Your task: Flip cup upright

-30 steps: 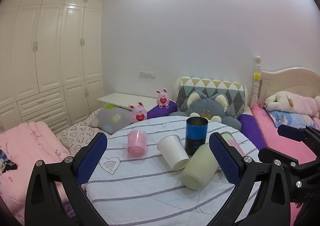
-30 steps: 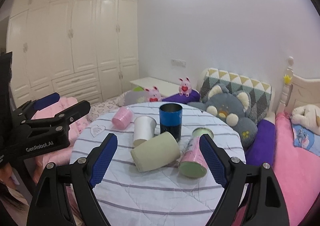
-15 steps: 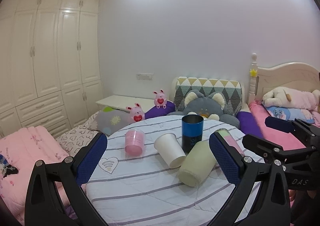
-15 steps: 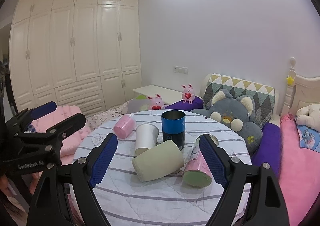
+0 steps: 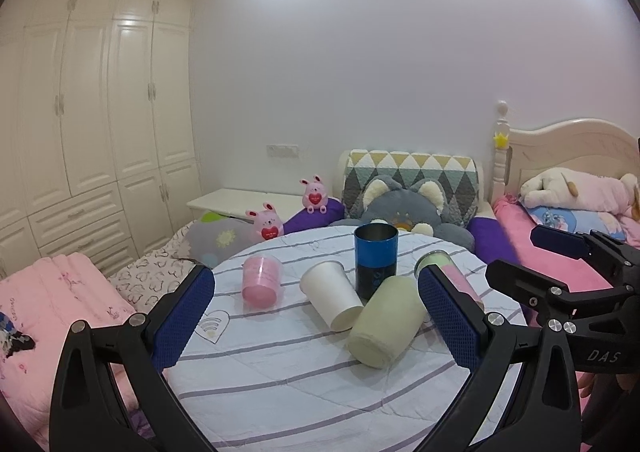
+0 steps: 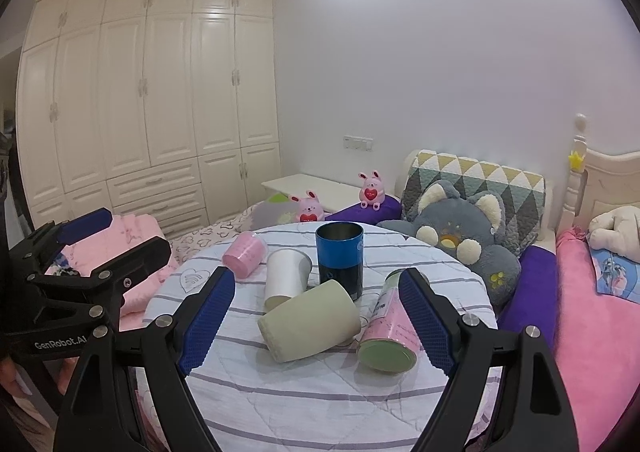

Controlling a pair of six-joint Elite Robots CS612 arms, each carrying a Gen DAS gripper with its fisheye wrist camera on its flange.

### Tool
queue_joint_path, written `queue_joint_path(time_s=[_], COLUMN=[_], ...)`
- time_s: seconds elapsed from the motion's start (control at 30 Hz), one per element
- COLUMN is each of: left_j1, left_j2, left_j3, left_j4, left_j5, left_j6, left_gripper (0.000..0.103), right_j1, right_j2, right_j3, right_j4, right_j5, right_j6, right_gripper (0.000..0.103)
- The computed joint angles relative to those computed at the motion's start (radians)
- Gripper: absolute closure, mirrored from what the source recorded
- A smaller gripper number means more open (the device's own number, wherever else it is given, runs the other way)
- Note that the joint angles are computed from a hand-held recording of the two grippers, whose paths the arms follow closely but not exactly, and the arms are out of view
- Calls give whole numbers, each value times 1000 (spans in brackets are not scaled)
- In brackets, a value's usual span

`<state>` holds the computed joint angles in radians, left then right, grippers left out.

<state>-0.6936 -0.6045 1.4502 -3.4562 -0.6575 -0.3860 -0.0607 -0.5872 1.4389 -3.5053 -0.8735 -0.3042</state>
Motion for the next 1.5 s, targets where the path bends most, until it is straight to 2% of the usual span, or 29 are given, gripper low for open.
queue_joint_path(time_s=[0.23, 0.57, 1.5], left_j1=[4, 20, 20], left_j2=[-6, -20, -14], left_j3=[-6, -9, -18], left_j4=[67, 213, 219], left_j5=[-31, -115, -95], left_j6=[-25, -115, -107], left_gripper=[0, 0, 0], right_j1=[-2, 3, 7], right_j2=[-5, -20, -15], right_j3=[5, 3, -9], right_j4=[24, 151, 172], right_j5=[-6, -51, -61], right_j6=[-16, -75, -88], right_gripper=[18, 18, 18])
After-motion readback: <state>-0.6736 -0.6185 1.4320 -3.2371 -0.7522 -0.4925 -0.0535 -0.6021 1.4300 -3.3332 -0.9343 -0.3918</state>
